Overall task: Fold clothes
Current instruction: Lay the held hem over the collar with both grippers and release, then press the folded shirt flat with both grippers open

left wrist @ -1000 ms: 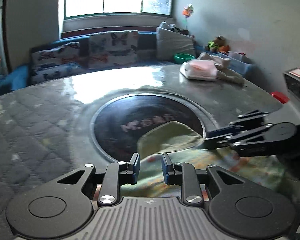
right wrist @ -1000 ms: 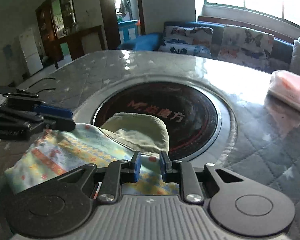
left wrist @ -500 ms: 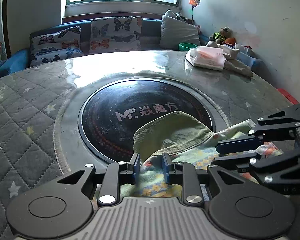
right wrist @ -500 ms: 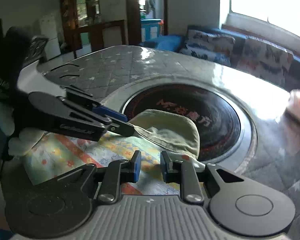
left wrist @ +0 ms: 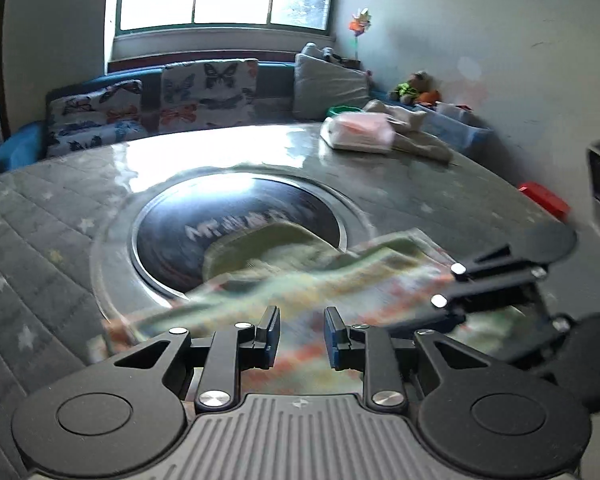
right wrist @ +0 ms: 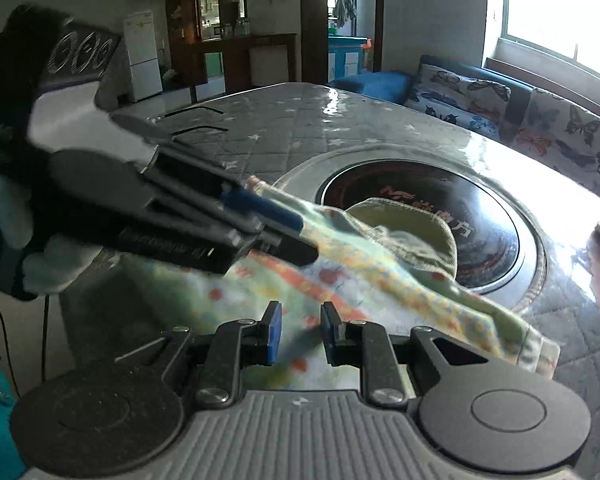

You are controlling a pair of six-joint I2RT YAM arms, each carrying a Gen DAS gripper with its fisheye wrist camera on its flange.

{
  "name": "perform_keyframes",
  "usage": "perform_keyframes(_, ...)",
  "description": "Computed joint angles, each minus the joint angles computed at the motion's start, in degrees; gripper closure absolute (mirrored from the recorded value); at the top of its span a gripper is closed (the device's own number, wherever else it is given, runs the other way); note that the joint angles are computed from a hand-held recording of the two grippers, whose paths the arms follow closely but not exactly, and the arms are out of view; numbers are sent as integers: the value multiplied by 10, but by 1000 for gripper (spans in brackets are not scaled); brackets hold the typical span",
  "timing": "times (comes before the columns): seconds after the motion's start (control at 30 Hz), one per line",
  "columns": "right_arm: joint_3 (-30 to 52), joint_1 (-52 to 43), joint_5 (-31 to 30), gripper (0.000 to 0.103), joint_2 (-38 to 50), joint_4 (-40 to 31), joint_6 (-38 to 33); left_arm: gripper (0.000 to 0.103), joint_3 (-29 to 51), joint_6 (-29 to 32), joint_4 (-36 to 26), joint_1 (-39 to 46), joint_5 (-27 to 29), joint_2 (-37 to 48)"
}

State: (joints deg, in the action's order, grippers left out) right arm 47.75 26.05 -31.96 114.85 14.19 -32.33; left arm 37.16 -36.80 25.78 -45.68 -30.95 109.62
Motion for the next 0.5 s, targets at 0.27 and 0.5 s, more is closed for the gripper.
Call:
perform_keyframes(0.27,-55,-37,4,83,-30,9,-18,77,-4,-70,-18,-55,-20,17)
perform_keyframes(0.5,-76,-100,16,83,-44,11,-27,76,-33,-109,-26,-69,-40,2)
